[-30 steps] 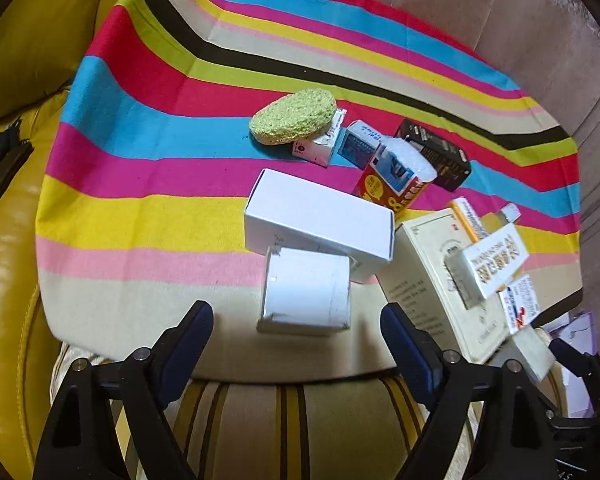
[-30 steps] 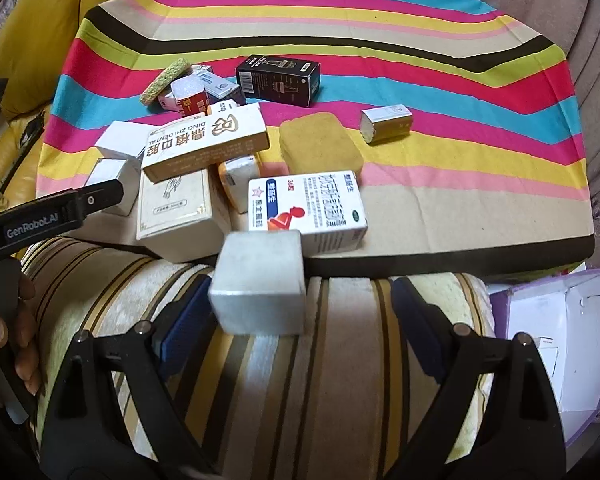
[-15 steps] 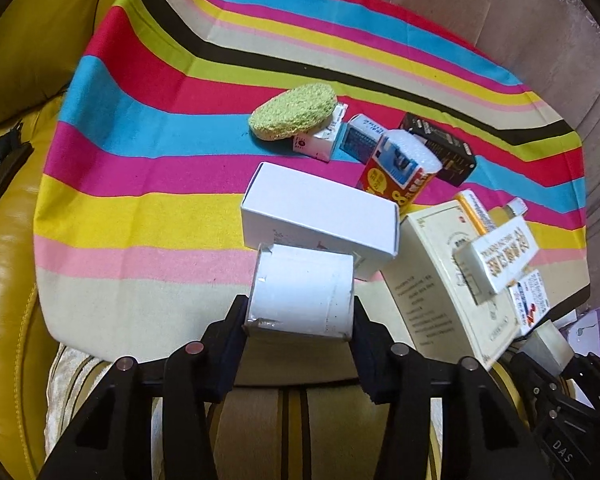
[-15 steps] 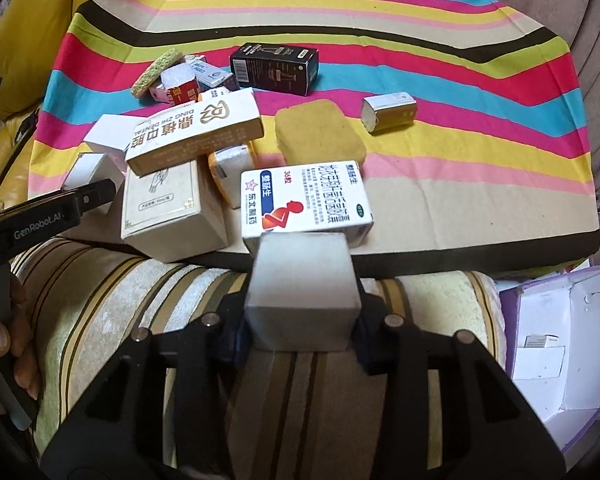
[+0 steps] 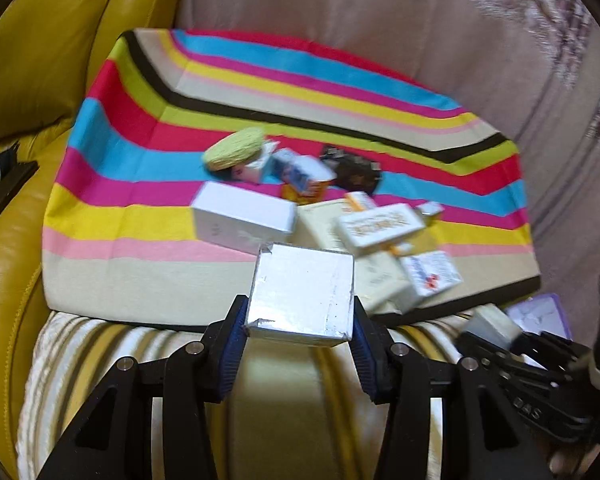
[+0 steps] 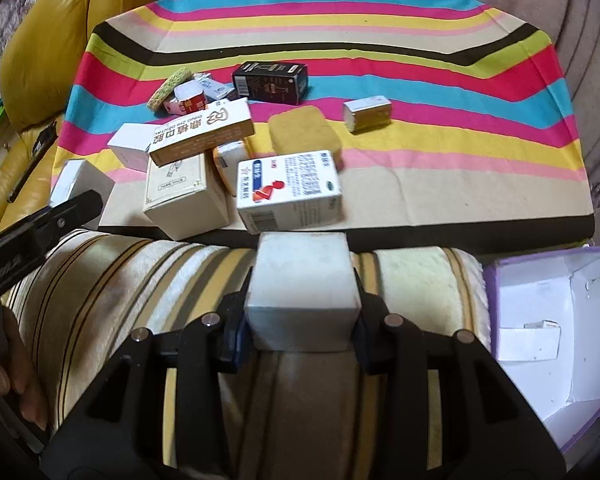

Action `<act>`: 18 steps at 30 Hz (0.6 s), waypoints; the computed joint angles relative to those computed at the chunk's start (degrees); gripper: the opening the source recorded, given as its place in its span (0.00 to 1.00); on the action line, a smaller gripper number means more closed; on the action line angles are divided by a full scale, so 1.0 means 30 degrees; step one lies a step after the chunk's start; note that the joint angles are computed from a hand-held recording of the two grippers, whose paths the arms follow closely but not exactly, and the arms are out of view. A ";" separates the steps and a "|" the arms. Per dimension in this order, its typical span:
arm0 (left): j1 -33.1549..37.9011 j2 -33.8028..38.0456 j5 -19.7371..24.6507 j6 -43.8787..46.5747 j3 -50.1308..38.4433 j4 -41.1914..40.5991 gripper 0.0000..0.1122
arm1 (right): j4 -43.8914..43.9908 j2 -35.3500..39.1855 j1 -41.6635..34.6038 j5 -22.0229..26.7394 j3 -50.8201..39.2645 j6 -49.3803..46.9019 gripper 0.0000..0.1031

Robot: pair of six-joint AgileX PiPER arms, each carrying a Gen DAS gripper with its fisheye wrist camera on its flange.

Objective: Organize objects
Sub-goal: 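Grasp small white box with left tool while right tool grasps grey-white cube, then carry both boxes into the purple-rimmed box and open both tools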

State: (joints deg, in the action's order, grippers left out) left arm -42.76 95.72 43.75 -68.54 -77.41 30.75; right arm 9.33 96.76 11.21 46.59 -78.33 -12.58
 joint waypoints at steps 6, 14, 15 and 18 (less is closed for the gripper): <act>-0.1404 0.0731 0.0041 0.0599 -0.1301 -0.0076 0.43 | 0.0760 -0.0866 -0.1166 0.0138 0.0731 -0.0958 0.43; -0.2396 0.2233 0.0135 0.2026 -0.3378 -0.0984 0.43 | 0.1530 -0.1735 -0.3453 0.0393 0.1504 -0.2256 0.43; -0.2474 0.2477 0.0173 0.2349 -0.3734 -0.1144 0.43 | 0.1597 -0.1757 -0.3811 0.0456 0.1506 -0.2392 0.43; -0.2773 0.3419 0.0396 0.3454 -0.5195 -0.1877 0.43 | 0.1707 -0.1776 -0.4913 0.0580 0.1437 -0.2743 0.43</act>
